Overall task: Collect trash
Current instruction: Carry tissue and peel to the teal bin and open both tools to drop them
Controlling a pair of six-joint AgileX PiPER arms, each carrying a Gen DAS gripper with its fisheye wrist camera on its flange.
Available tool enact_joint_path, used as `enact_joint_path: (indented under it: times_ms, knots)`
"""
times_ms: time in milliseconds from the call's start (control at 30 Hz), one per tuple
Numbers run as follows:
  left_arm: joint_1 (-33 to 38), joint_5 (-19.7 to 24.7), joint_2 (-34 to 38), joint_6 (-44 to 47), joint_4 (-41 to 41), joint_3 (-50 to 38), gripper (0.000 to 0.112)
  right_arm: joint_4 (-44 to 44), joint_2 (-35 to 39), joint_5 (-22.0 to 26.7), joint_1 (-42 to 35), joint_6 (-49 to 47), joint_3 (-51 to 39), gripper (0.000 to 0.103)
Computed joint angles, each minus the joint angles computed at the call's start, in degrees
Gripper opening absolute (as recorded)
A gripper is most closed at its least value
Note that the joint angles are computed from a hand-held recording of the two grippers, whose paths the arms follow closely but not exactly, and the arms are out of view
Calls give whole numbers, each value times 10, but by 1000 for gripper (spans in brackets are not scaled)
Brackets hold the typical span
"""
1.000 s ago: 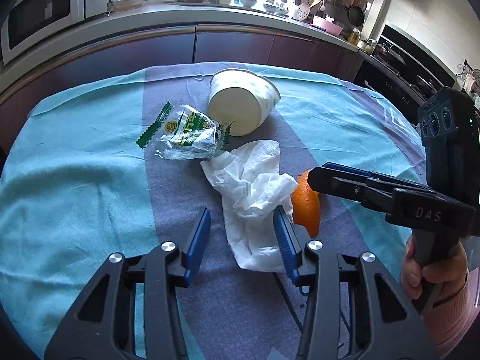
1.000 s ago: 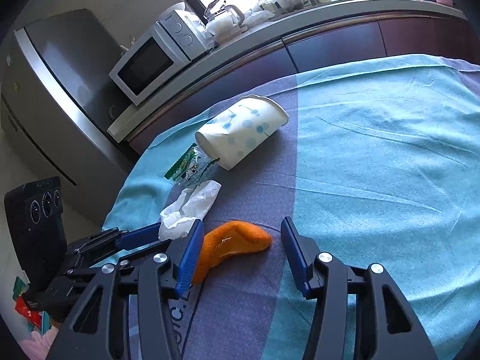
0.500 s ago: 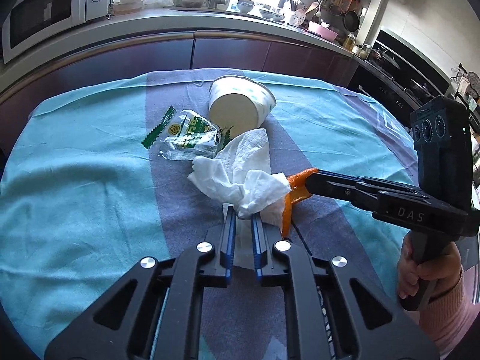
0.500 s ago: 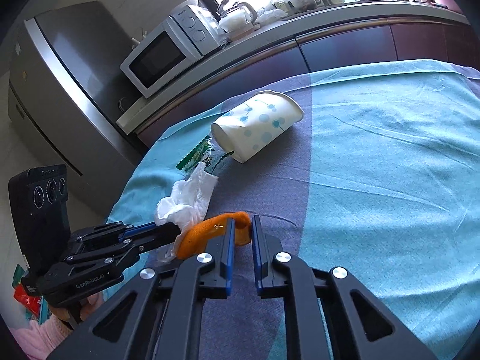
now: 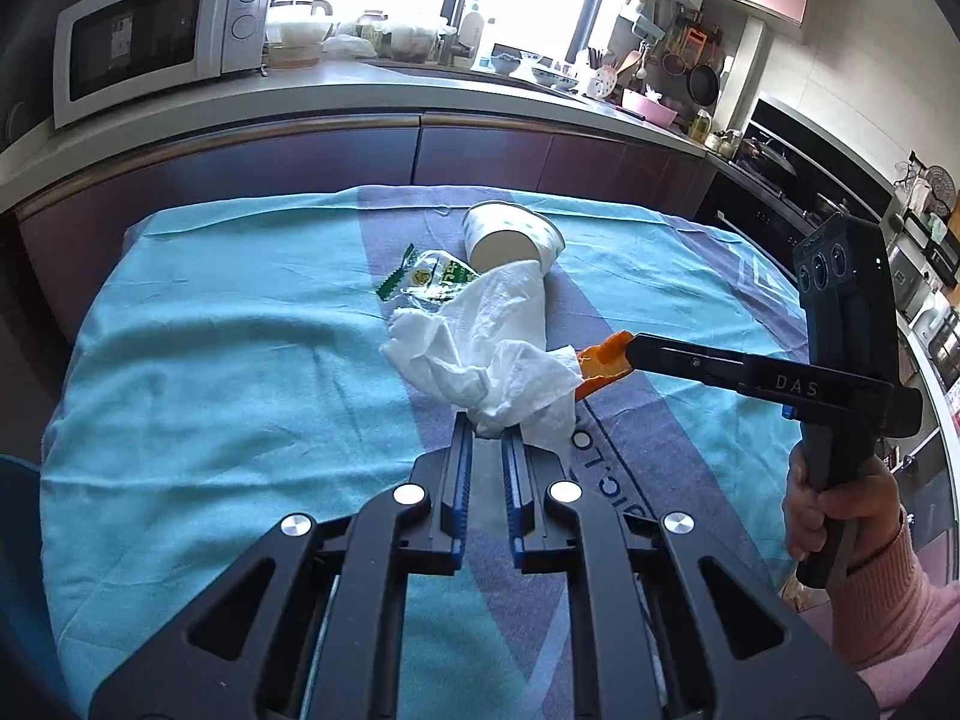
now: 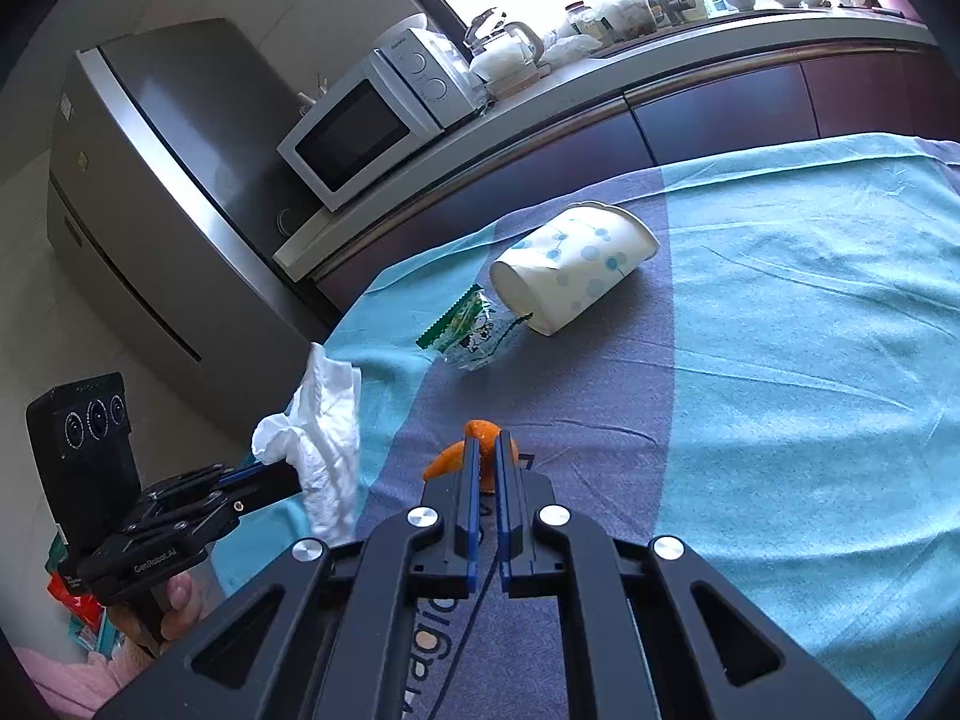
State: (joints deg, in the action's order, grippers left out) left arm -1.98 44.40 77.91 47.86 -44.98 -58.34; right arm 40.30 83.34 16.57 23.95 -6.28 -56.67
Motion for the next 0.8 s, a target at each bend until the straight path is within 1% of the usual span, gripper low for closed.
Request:
enact_joint_path:
  times_ms: [67,100,133,400,500,600,667,800]
  knots:
    - [27,18,-15,21,-12,11,11,-6,-3,-4,7,8,-2,4]
    - [40,24,-21,29,-16,15,11,-31,-4,-9,13,37,-5,4]
    - [56,34,-27,38,-20,19,11,-36,-5,-11,17,44,-6,4]
    - [168,90,-48,91,-52,30,11,-14,-1,-13,37,26,-34,4]
    - [213,114,-49,114,-62,32,11,-35,6,-11,53,45,-54,4]
    - [259,130,-55,136,-68,36,11,-24,21,-7,65,33,-77,3]
    - [296,150,-55,153,-74,34,11,-12,35,-2,73,19,-97,3]
    - [351,168,-59,173,-77,29,11,20,72,14,87,-17,-145,3]
